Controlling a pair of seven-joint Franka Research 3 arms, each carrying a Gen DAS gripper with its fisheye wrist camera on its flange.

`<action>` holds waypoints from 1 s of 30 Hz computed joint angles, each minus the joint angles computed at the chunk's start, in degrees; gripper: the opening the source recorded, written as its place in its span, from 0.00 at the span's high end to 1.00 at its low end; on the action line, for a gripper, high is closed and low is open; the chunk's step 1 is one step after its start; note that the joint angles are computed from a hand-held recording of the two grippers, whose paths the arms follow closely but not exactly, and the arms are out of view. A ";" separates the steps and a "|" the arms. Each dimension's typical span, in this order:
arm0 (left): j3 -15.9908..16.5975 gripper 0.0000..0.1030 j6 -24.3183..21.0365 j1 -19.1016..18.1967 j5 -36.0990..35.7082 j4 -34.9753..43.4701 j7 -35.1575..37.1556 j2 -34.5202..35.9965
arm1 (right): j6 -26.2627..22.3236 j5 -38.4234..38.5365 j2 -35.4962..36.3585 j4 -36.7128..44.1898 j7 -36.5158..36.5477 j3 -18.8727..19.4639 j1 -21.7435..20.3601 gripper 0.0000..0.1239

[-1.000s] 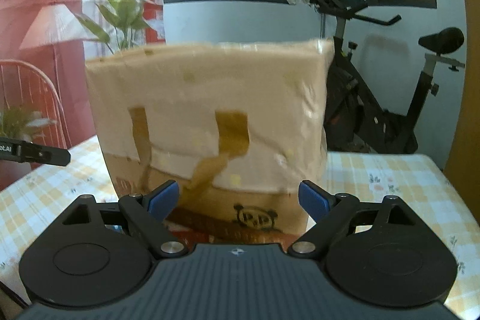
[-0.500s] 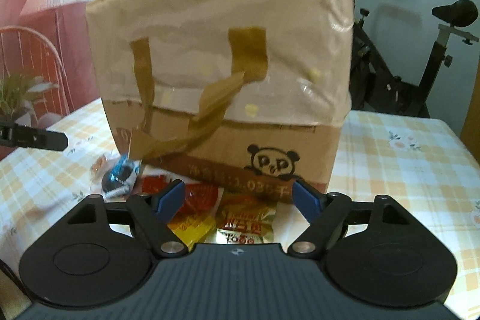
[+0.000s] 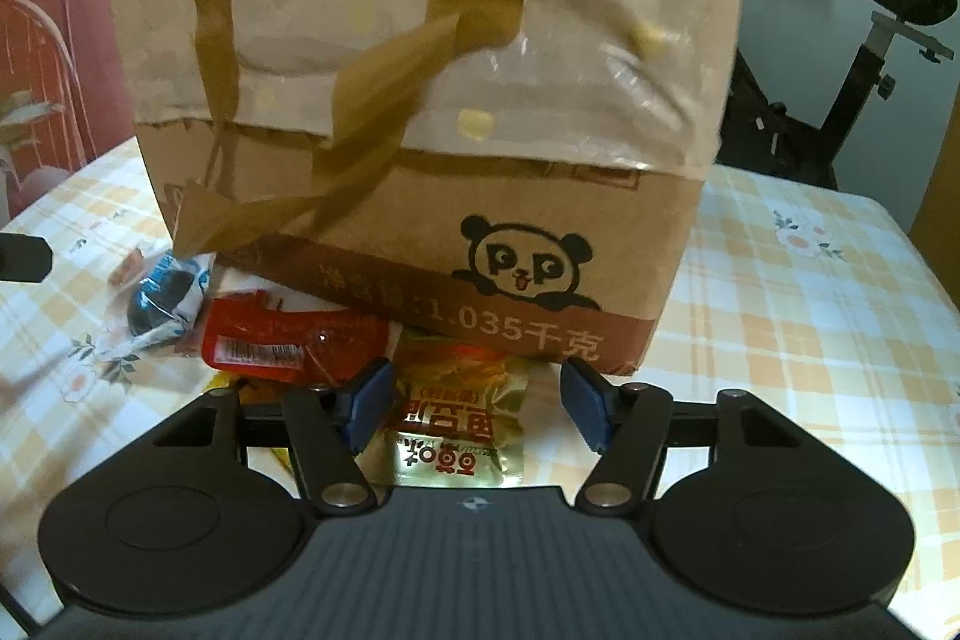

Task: Organize snacks
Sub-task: 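Lower both tools back to the remaining snacks beside the box, then grasp the blue-wrapped black pastry with the left tool while the right tool grasps the gold pouch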

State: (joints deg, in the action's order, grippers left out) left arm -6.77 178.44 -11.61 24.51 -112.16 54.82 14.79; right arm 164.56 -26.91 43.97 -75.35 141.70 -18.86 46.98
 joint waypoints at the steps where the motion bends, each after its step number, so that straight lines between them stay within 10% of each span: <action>1: -0.07 0.40 -0.13 0.06 -0.15 0.01 0.02 0.04 | -0.49 0.36 0.32 0.59 -1.03 0.82 -0.53 0.48; 21: -3.02 0.40 0.48 2.17 -4.76 -1.52 4.51 -0.57 | 5.06 3.62 -4.65 -8.23 -5.06 1.40 0.31 0.65; 30: -5.03 0.40 0.26 3.58 -7.83 -1.74 7.94 -0.49 | 9.01 3.82 -5.68 -12.51 -2.13 -6.01 6.85 0.71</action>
